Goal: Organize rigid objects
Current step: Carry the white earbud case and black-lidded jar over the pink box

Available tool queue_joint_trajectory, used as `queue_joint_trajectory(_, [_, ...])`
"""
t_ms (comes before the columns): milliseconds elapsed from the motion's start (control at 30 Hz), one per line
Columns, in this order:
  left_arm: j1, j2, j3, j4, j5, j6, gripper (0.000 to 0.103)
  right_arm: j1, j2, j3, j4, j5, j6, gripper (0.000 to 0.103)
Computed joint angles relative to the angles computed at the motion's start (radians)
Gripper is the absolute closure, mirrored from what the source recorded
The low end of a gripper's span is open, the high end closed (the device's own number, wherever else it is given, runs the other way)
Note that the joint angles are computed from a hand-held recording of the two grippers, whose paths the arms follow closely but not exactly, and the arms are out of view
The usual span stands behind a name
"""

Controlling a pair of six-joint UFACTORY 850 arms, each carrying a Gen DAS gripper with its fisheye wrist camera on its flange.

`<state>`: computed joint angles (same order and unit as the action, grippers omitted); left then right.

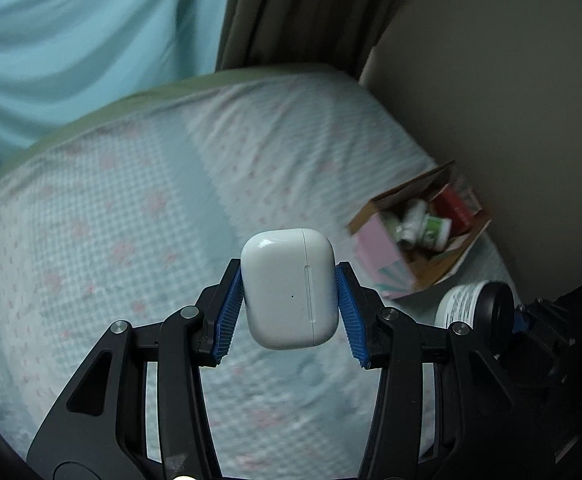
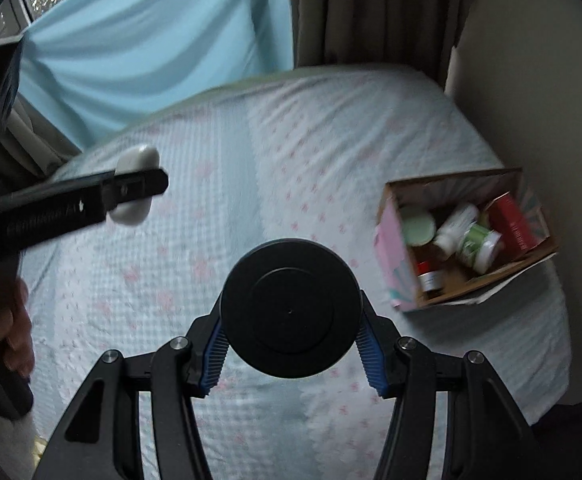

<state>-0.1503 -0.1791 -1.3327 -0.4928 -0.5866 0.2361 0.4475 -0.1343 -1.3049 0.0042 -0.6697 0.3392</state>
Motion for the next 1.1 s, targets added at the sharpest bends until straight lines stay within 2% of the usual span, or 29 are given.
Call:
queue_joint_trajectory(200, [-0.112,-0.017,-0.104,0.161,-0.007,-0.239,0.061,-0.120,0.045,-0.014,0.117,-0.039,-0.176,0.051])
queue_joint_trajectory(333, [-0.204,-0.070,-0.197,0.338,-0.008,-0.517,0.061,-0.243,0.041,-0.032,0.257,-0.077,-0.397,0.050])
queue_joint_trajectory(500, [-0.294,-0.189,-0.353,0.458,-0.056,-0.799,0.061,-0.395,-0.037,-0.115,0.364,-0.167,-0.670,0.050])
queue_joint_trajectory(633, [-0.340,-0.304,-0.481,0.485,-0.091,-0.941,0.061,-0.490,-0.150,-0.226,0.402,-0.233,-0.830,0.050])
queue_joint_trajectory(833, [-0.378,-0.471,-0.663,0.491,-0.165,-1.051,0.061,-0.548,-0.335,-0.404,0.405,-0.302,-0.953,0.050])
queue_joint_trajectory(1100, [-0.387,-0.709,-0.940,0.456,-0.299,-1.041,0.061,-0.546,-0.534,-0.576,0.408,-0.389,-1.014,0.051])
